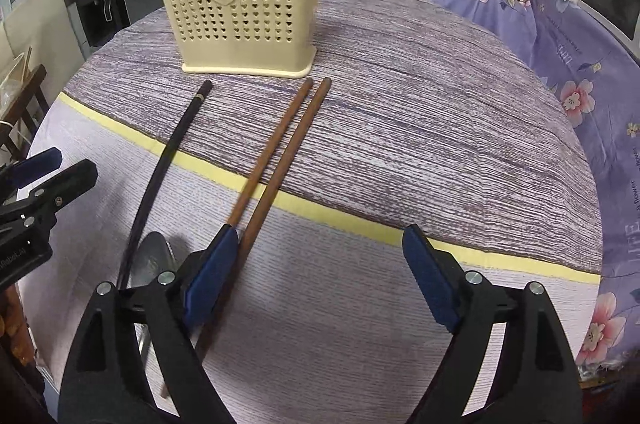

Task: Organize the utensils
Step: 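Move the left tool to another black chopstick while the right tool approaches a brown chopstick, then close the left tool on the black chopstick while the right tool closes on the brown chopstick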

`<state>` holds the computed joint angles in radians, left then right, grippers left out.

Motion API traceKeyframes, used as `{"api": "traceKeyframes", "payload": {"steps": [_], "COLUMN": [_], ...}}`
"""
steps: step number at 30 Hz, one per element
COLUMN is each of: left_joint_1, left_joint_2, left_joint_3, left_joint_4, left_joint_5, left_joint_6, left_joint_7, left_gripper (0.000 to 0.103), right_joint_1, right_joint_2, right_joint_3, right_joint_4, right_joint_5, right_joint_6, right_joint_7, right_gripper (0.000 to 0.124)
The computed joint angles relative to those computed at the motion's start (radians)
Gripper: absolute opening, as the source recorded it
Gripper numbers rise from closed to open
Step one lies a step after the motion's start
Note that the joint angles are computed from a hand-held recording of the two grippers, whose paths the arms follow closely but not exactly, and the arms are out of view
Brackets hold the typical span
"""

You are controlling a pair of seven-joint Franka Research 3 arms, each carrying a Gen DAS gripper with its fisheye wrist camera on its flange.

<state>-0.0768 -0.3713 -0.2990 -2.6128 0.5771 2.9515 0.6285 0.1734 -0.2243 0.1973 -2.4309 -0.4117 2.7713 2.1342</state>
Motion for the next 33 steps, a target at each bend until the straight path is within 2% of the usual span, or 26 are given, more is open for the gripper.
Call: {"api": "traceKeyframes", "payload": {"steps": [2,5,8,10,13,16,18,20,22,25,28,31,33], "left_joint_1": [0.000,-0.004,-0.036,-0.032,-0.047,-0.130,-0.130,-0.113,-0.100,-0.107,-0.101,-0.107,-0.111], "left_joint_2": [-0.002,0.008,0.035,0.048,0.085,0.137,0.173,0.206,0.243,0.276,0.304,0.314,0.326], "left_joint_3": [-0.001,0.003,0.029,0.020,0.029,0.100,0.090,0.070,0.054,0.058,0.052,0.062,0.064], "left_joint_4": [-0.002,0.003,0.022,0.040,0.079,0.116,0.155,0.194,0.238,0.271,0.306,0.321,0.339], "left_joint_5": [0.001,-0.005,-0.037,-0.031,-0.044,-0.173,-0.190,-0.167,-0.131,-0.121,-0.023,0.008,0.035], "left_joint_6": [-0.005,-0.004,0.010,0.009,-0.002,0.009,0.002,-0.017,-0.050,-0.077,-0.113,-0.129,-0.145], "left_joint_7": [-0.001,-0.002,0.035,0.045,0.072,0.187,0.208,0.201,0.175,0.173,0.105,0.092,0.077], "left_gripper": [0.072,0.072,0.072,0.072,0.060,0.052,0.049,0.047,0.045,0.043,0.042,0.041,0.036], "right_joint_1": [-0.024,0.045,0.004,-0.013,-0.005,0.000,-0.002,-0.012,0.007,0.024,0.053,0.075,0.089], "right_joint_2": [-0.013,-0.031,-0.026,-0.013,0.014,0.052,0.074,0.104,0.132,0.172,0.215,0.241,0.260], "right_joint_3": [0.008,-0.081,-0.048,-0.034,-0.043,-0.041,-0.039,-0.029,-0.046,-0.063,-0.088,-0.113,-0.126], "right_joint_4": [-0.007,-0.058,-0.064,-0.055,-0.037,0.009,0.036,0.074,0.107,0.161,0.213,0.242,0.264], "right_joint_5": [-0.045,0.167,0.203,0.226,0.290,0.317,0.307,0.257,0.262,0.206,0.183,0.082,0.049], "right_joint_6": [-0.007,0.102,0.158,0.176,0.200,0.185,0.178,0.156,0.139,0.105,0.053,0.034,0.027], "right_joint_7": [0.041,-0.082,-0.078,-0.074,-0.098,-0.113,-0.107,-0.065,-0.067,-0.032,-0.027,0.045,0.063], "right_gripper": [0.083,0.083,0.083,0.081,0.072,0.064,0.061,0.056,0.051,0.049,0.042,0.039,0.037]}}
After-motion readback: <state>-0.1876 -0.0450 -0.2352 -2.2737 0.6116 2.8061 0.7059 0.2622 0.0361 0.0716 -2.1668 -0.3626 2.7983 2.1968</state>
